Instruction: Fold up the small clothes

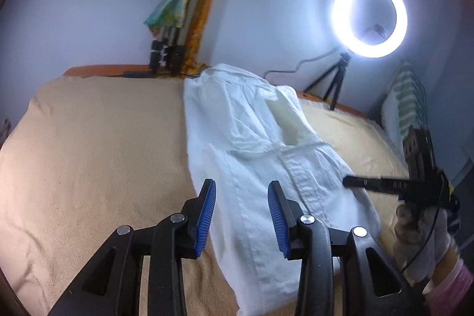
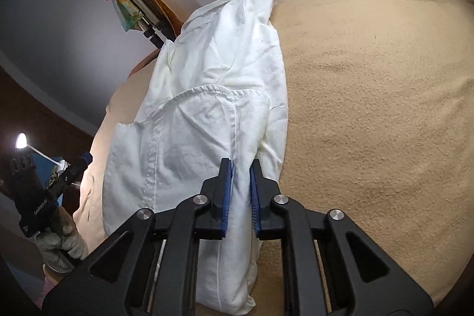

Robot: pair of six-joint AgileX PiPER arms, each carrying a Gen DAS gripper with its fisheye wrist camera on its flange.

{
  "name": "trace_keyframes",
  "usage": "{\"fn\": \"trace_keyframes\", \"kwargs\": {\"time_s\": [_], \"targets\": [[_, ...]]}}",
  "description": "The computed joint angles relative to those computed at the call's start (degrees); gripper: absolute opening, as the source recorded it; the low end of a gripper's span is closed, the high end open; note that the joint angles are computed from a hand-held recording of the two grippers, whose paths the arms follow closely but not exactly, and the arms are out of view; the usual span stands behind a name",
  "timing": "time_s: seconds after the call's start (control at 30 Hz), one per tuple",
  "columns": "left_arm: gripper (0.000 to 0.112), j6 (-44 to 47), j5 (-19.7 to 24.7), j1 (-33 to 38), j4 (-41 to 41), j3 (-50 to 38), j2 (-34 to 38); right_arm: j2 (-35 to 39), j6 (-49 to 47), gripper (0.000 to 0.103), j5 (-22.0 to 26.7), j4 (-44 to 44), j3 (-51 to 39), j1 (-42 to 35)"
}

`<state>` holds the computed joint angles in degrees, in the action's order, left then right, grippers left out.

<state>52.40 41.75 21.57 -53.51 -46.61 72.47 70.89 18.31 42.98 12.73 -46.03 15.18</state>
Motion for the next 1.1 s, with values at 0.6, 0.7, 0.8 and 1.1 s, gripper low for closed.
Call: {"fn": "trace_keyframes", "kwargs": {"time_s": [0.6,0.7,0.8,1.1], "targets": [[0.059,-9.7,3.7,-5.9,6.3,-4.2,-0.7,-8.4,1.1,0.051,6.8,-5.6,-4.4,-1.4],[0.059,-15.7,2.0,-12.0,8.9,-14.2,8.5,-3.0,-6.1,0.051,5.8,-1.2,-6.6,-6.2],[0.059,-21.3,4.2,-14.1,7.5,-26.8,20.1,3.7,-10.0,0.051,2.7,2.4,-7.1,-10.0],[0.06,-25.2,4.4,-17.4,1.3,-45.1,40.2,22.3,-28.2,0.051,-2.4,21.0,-16.0,-20.9]]}}
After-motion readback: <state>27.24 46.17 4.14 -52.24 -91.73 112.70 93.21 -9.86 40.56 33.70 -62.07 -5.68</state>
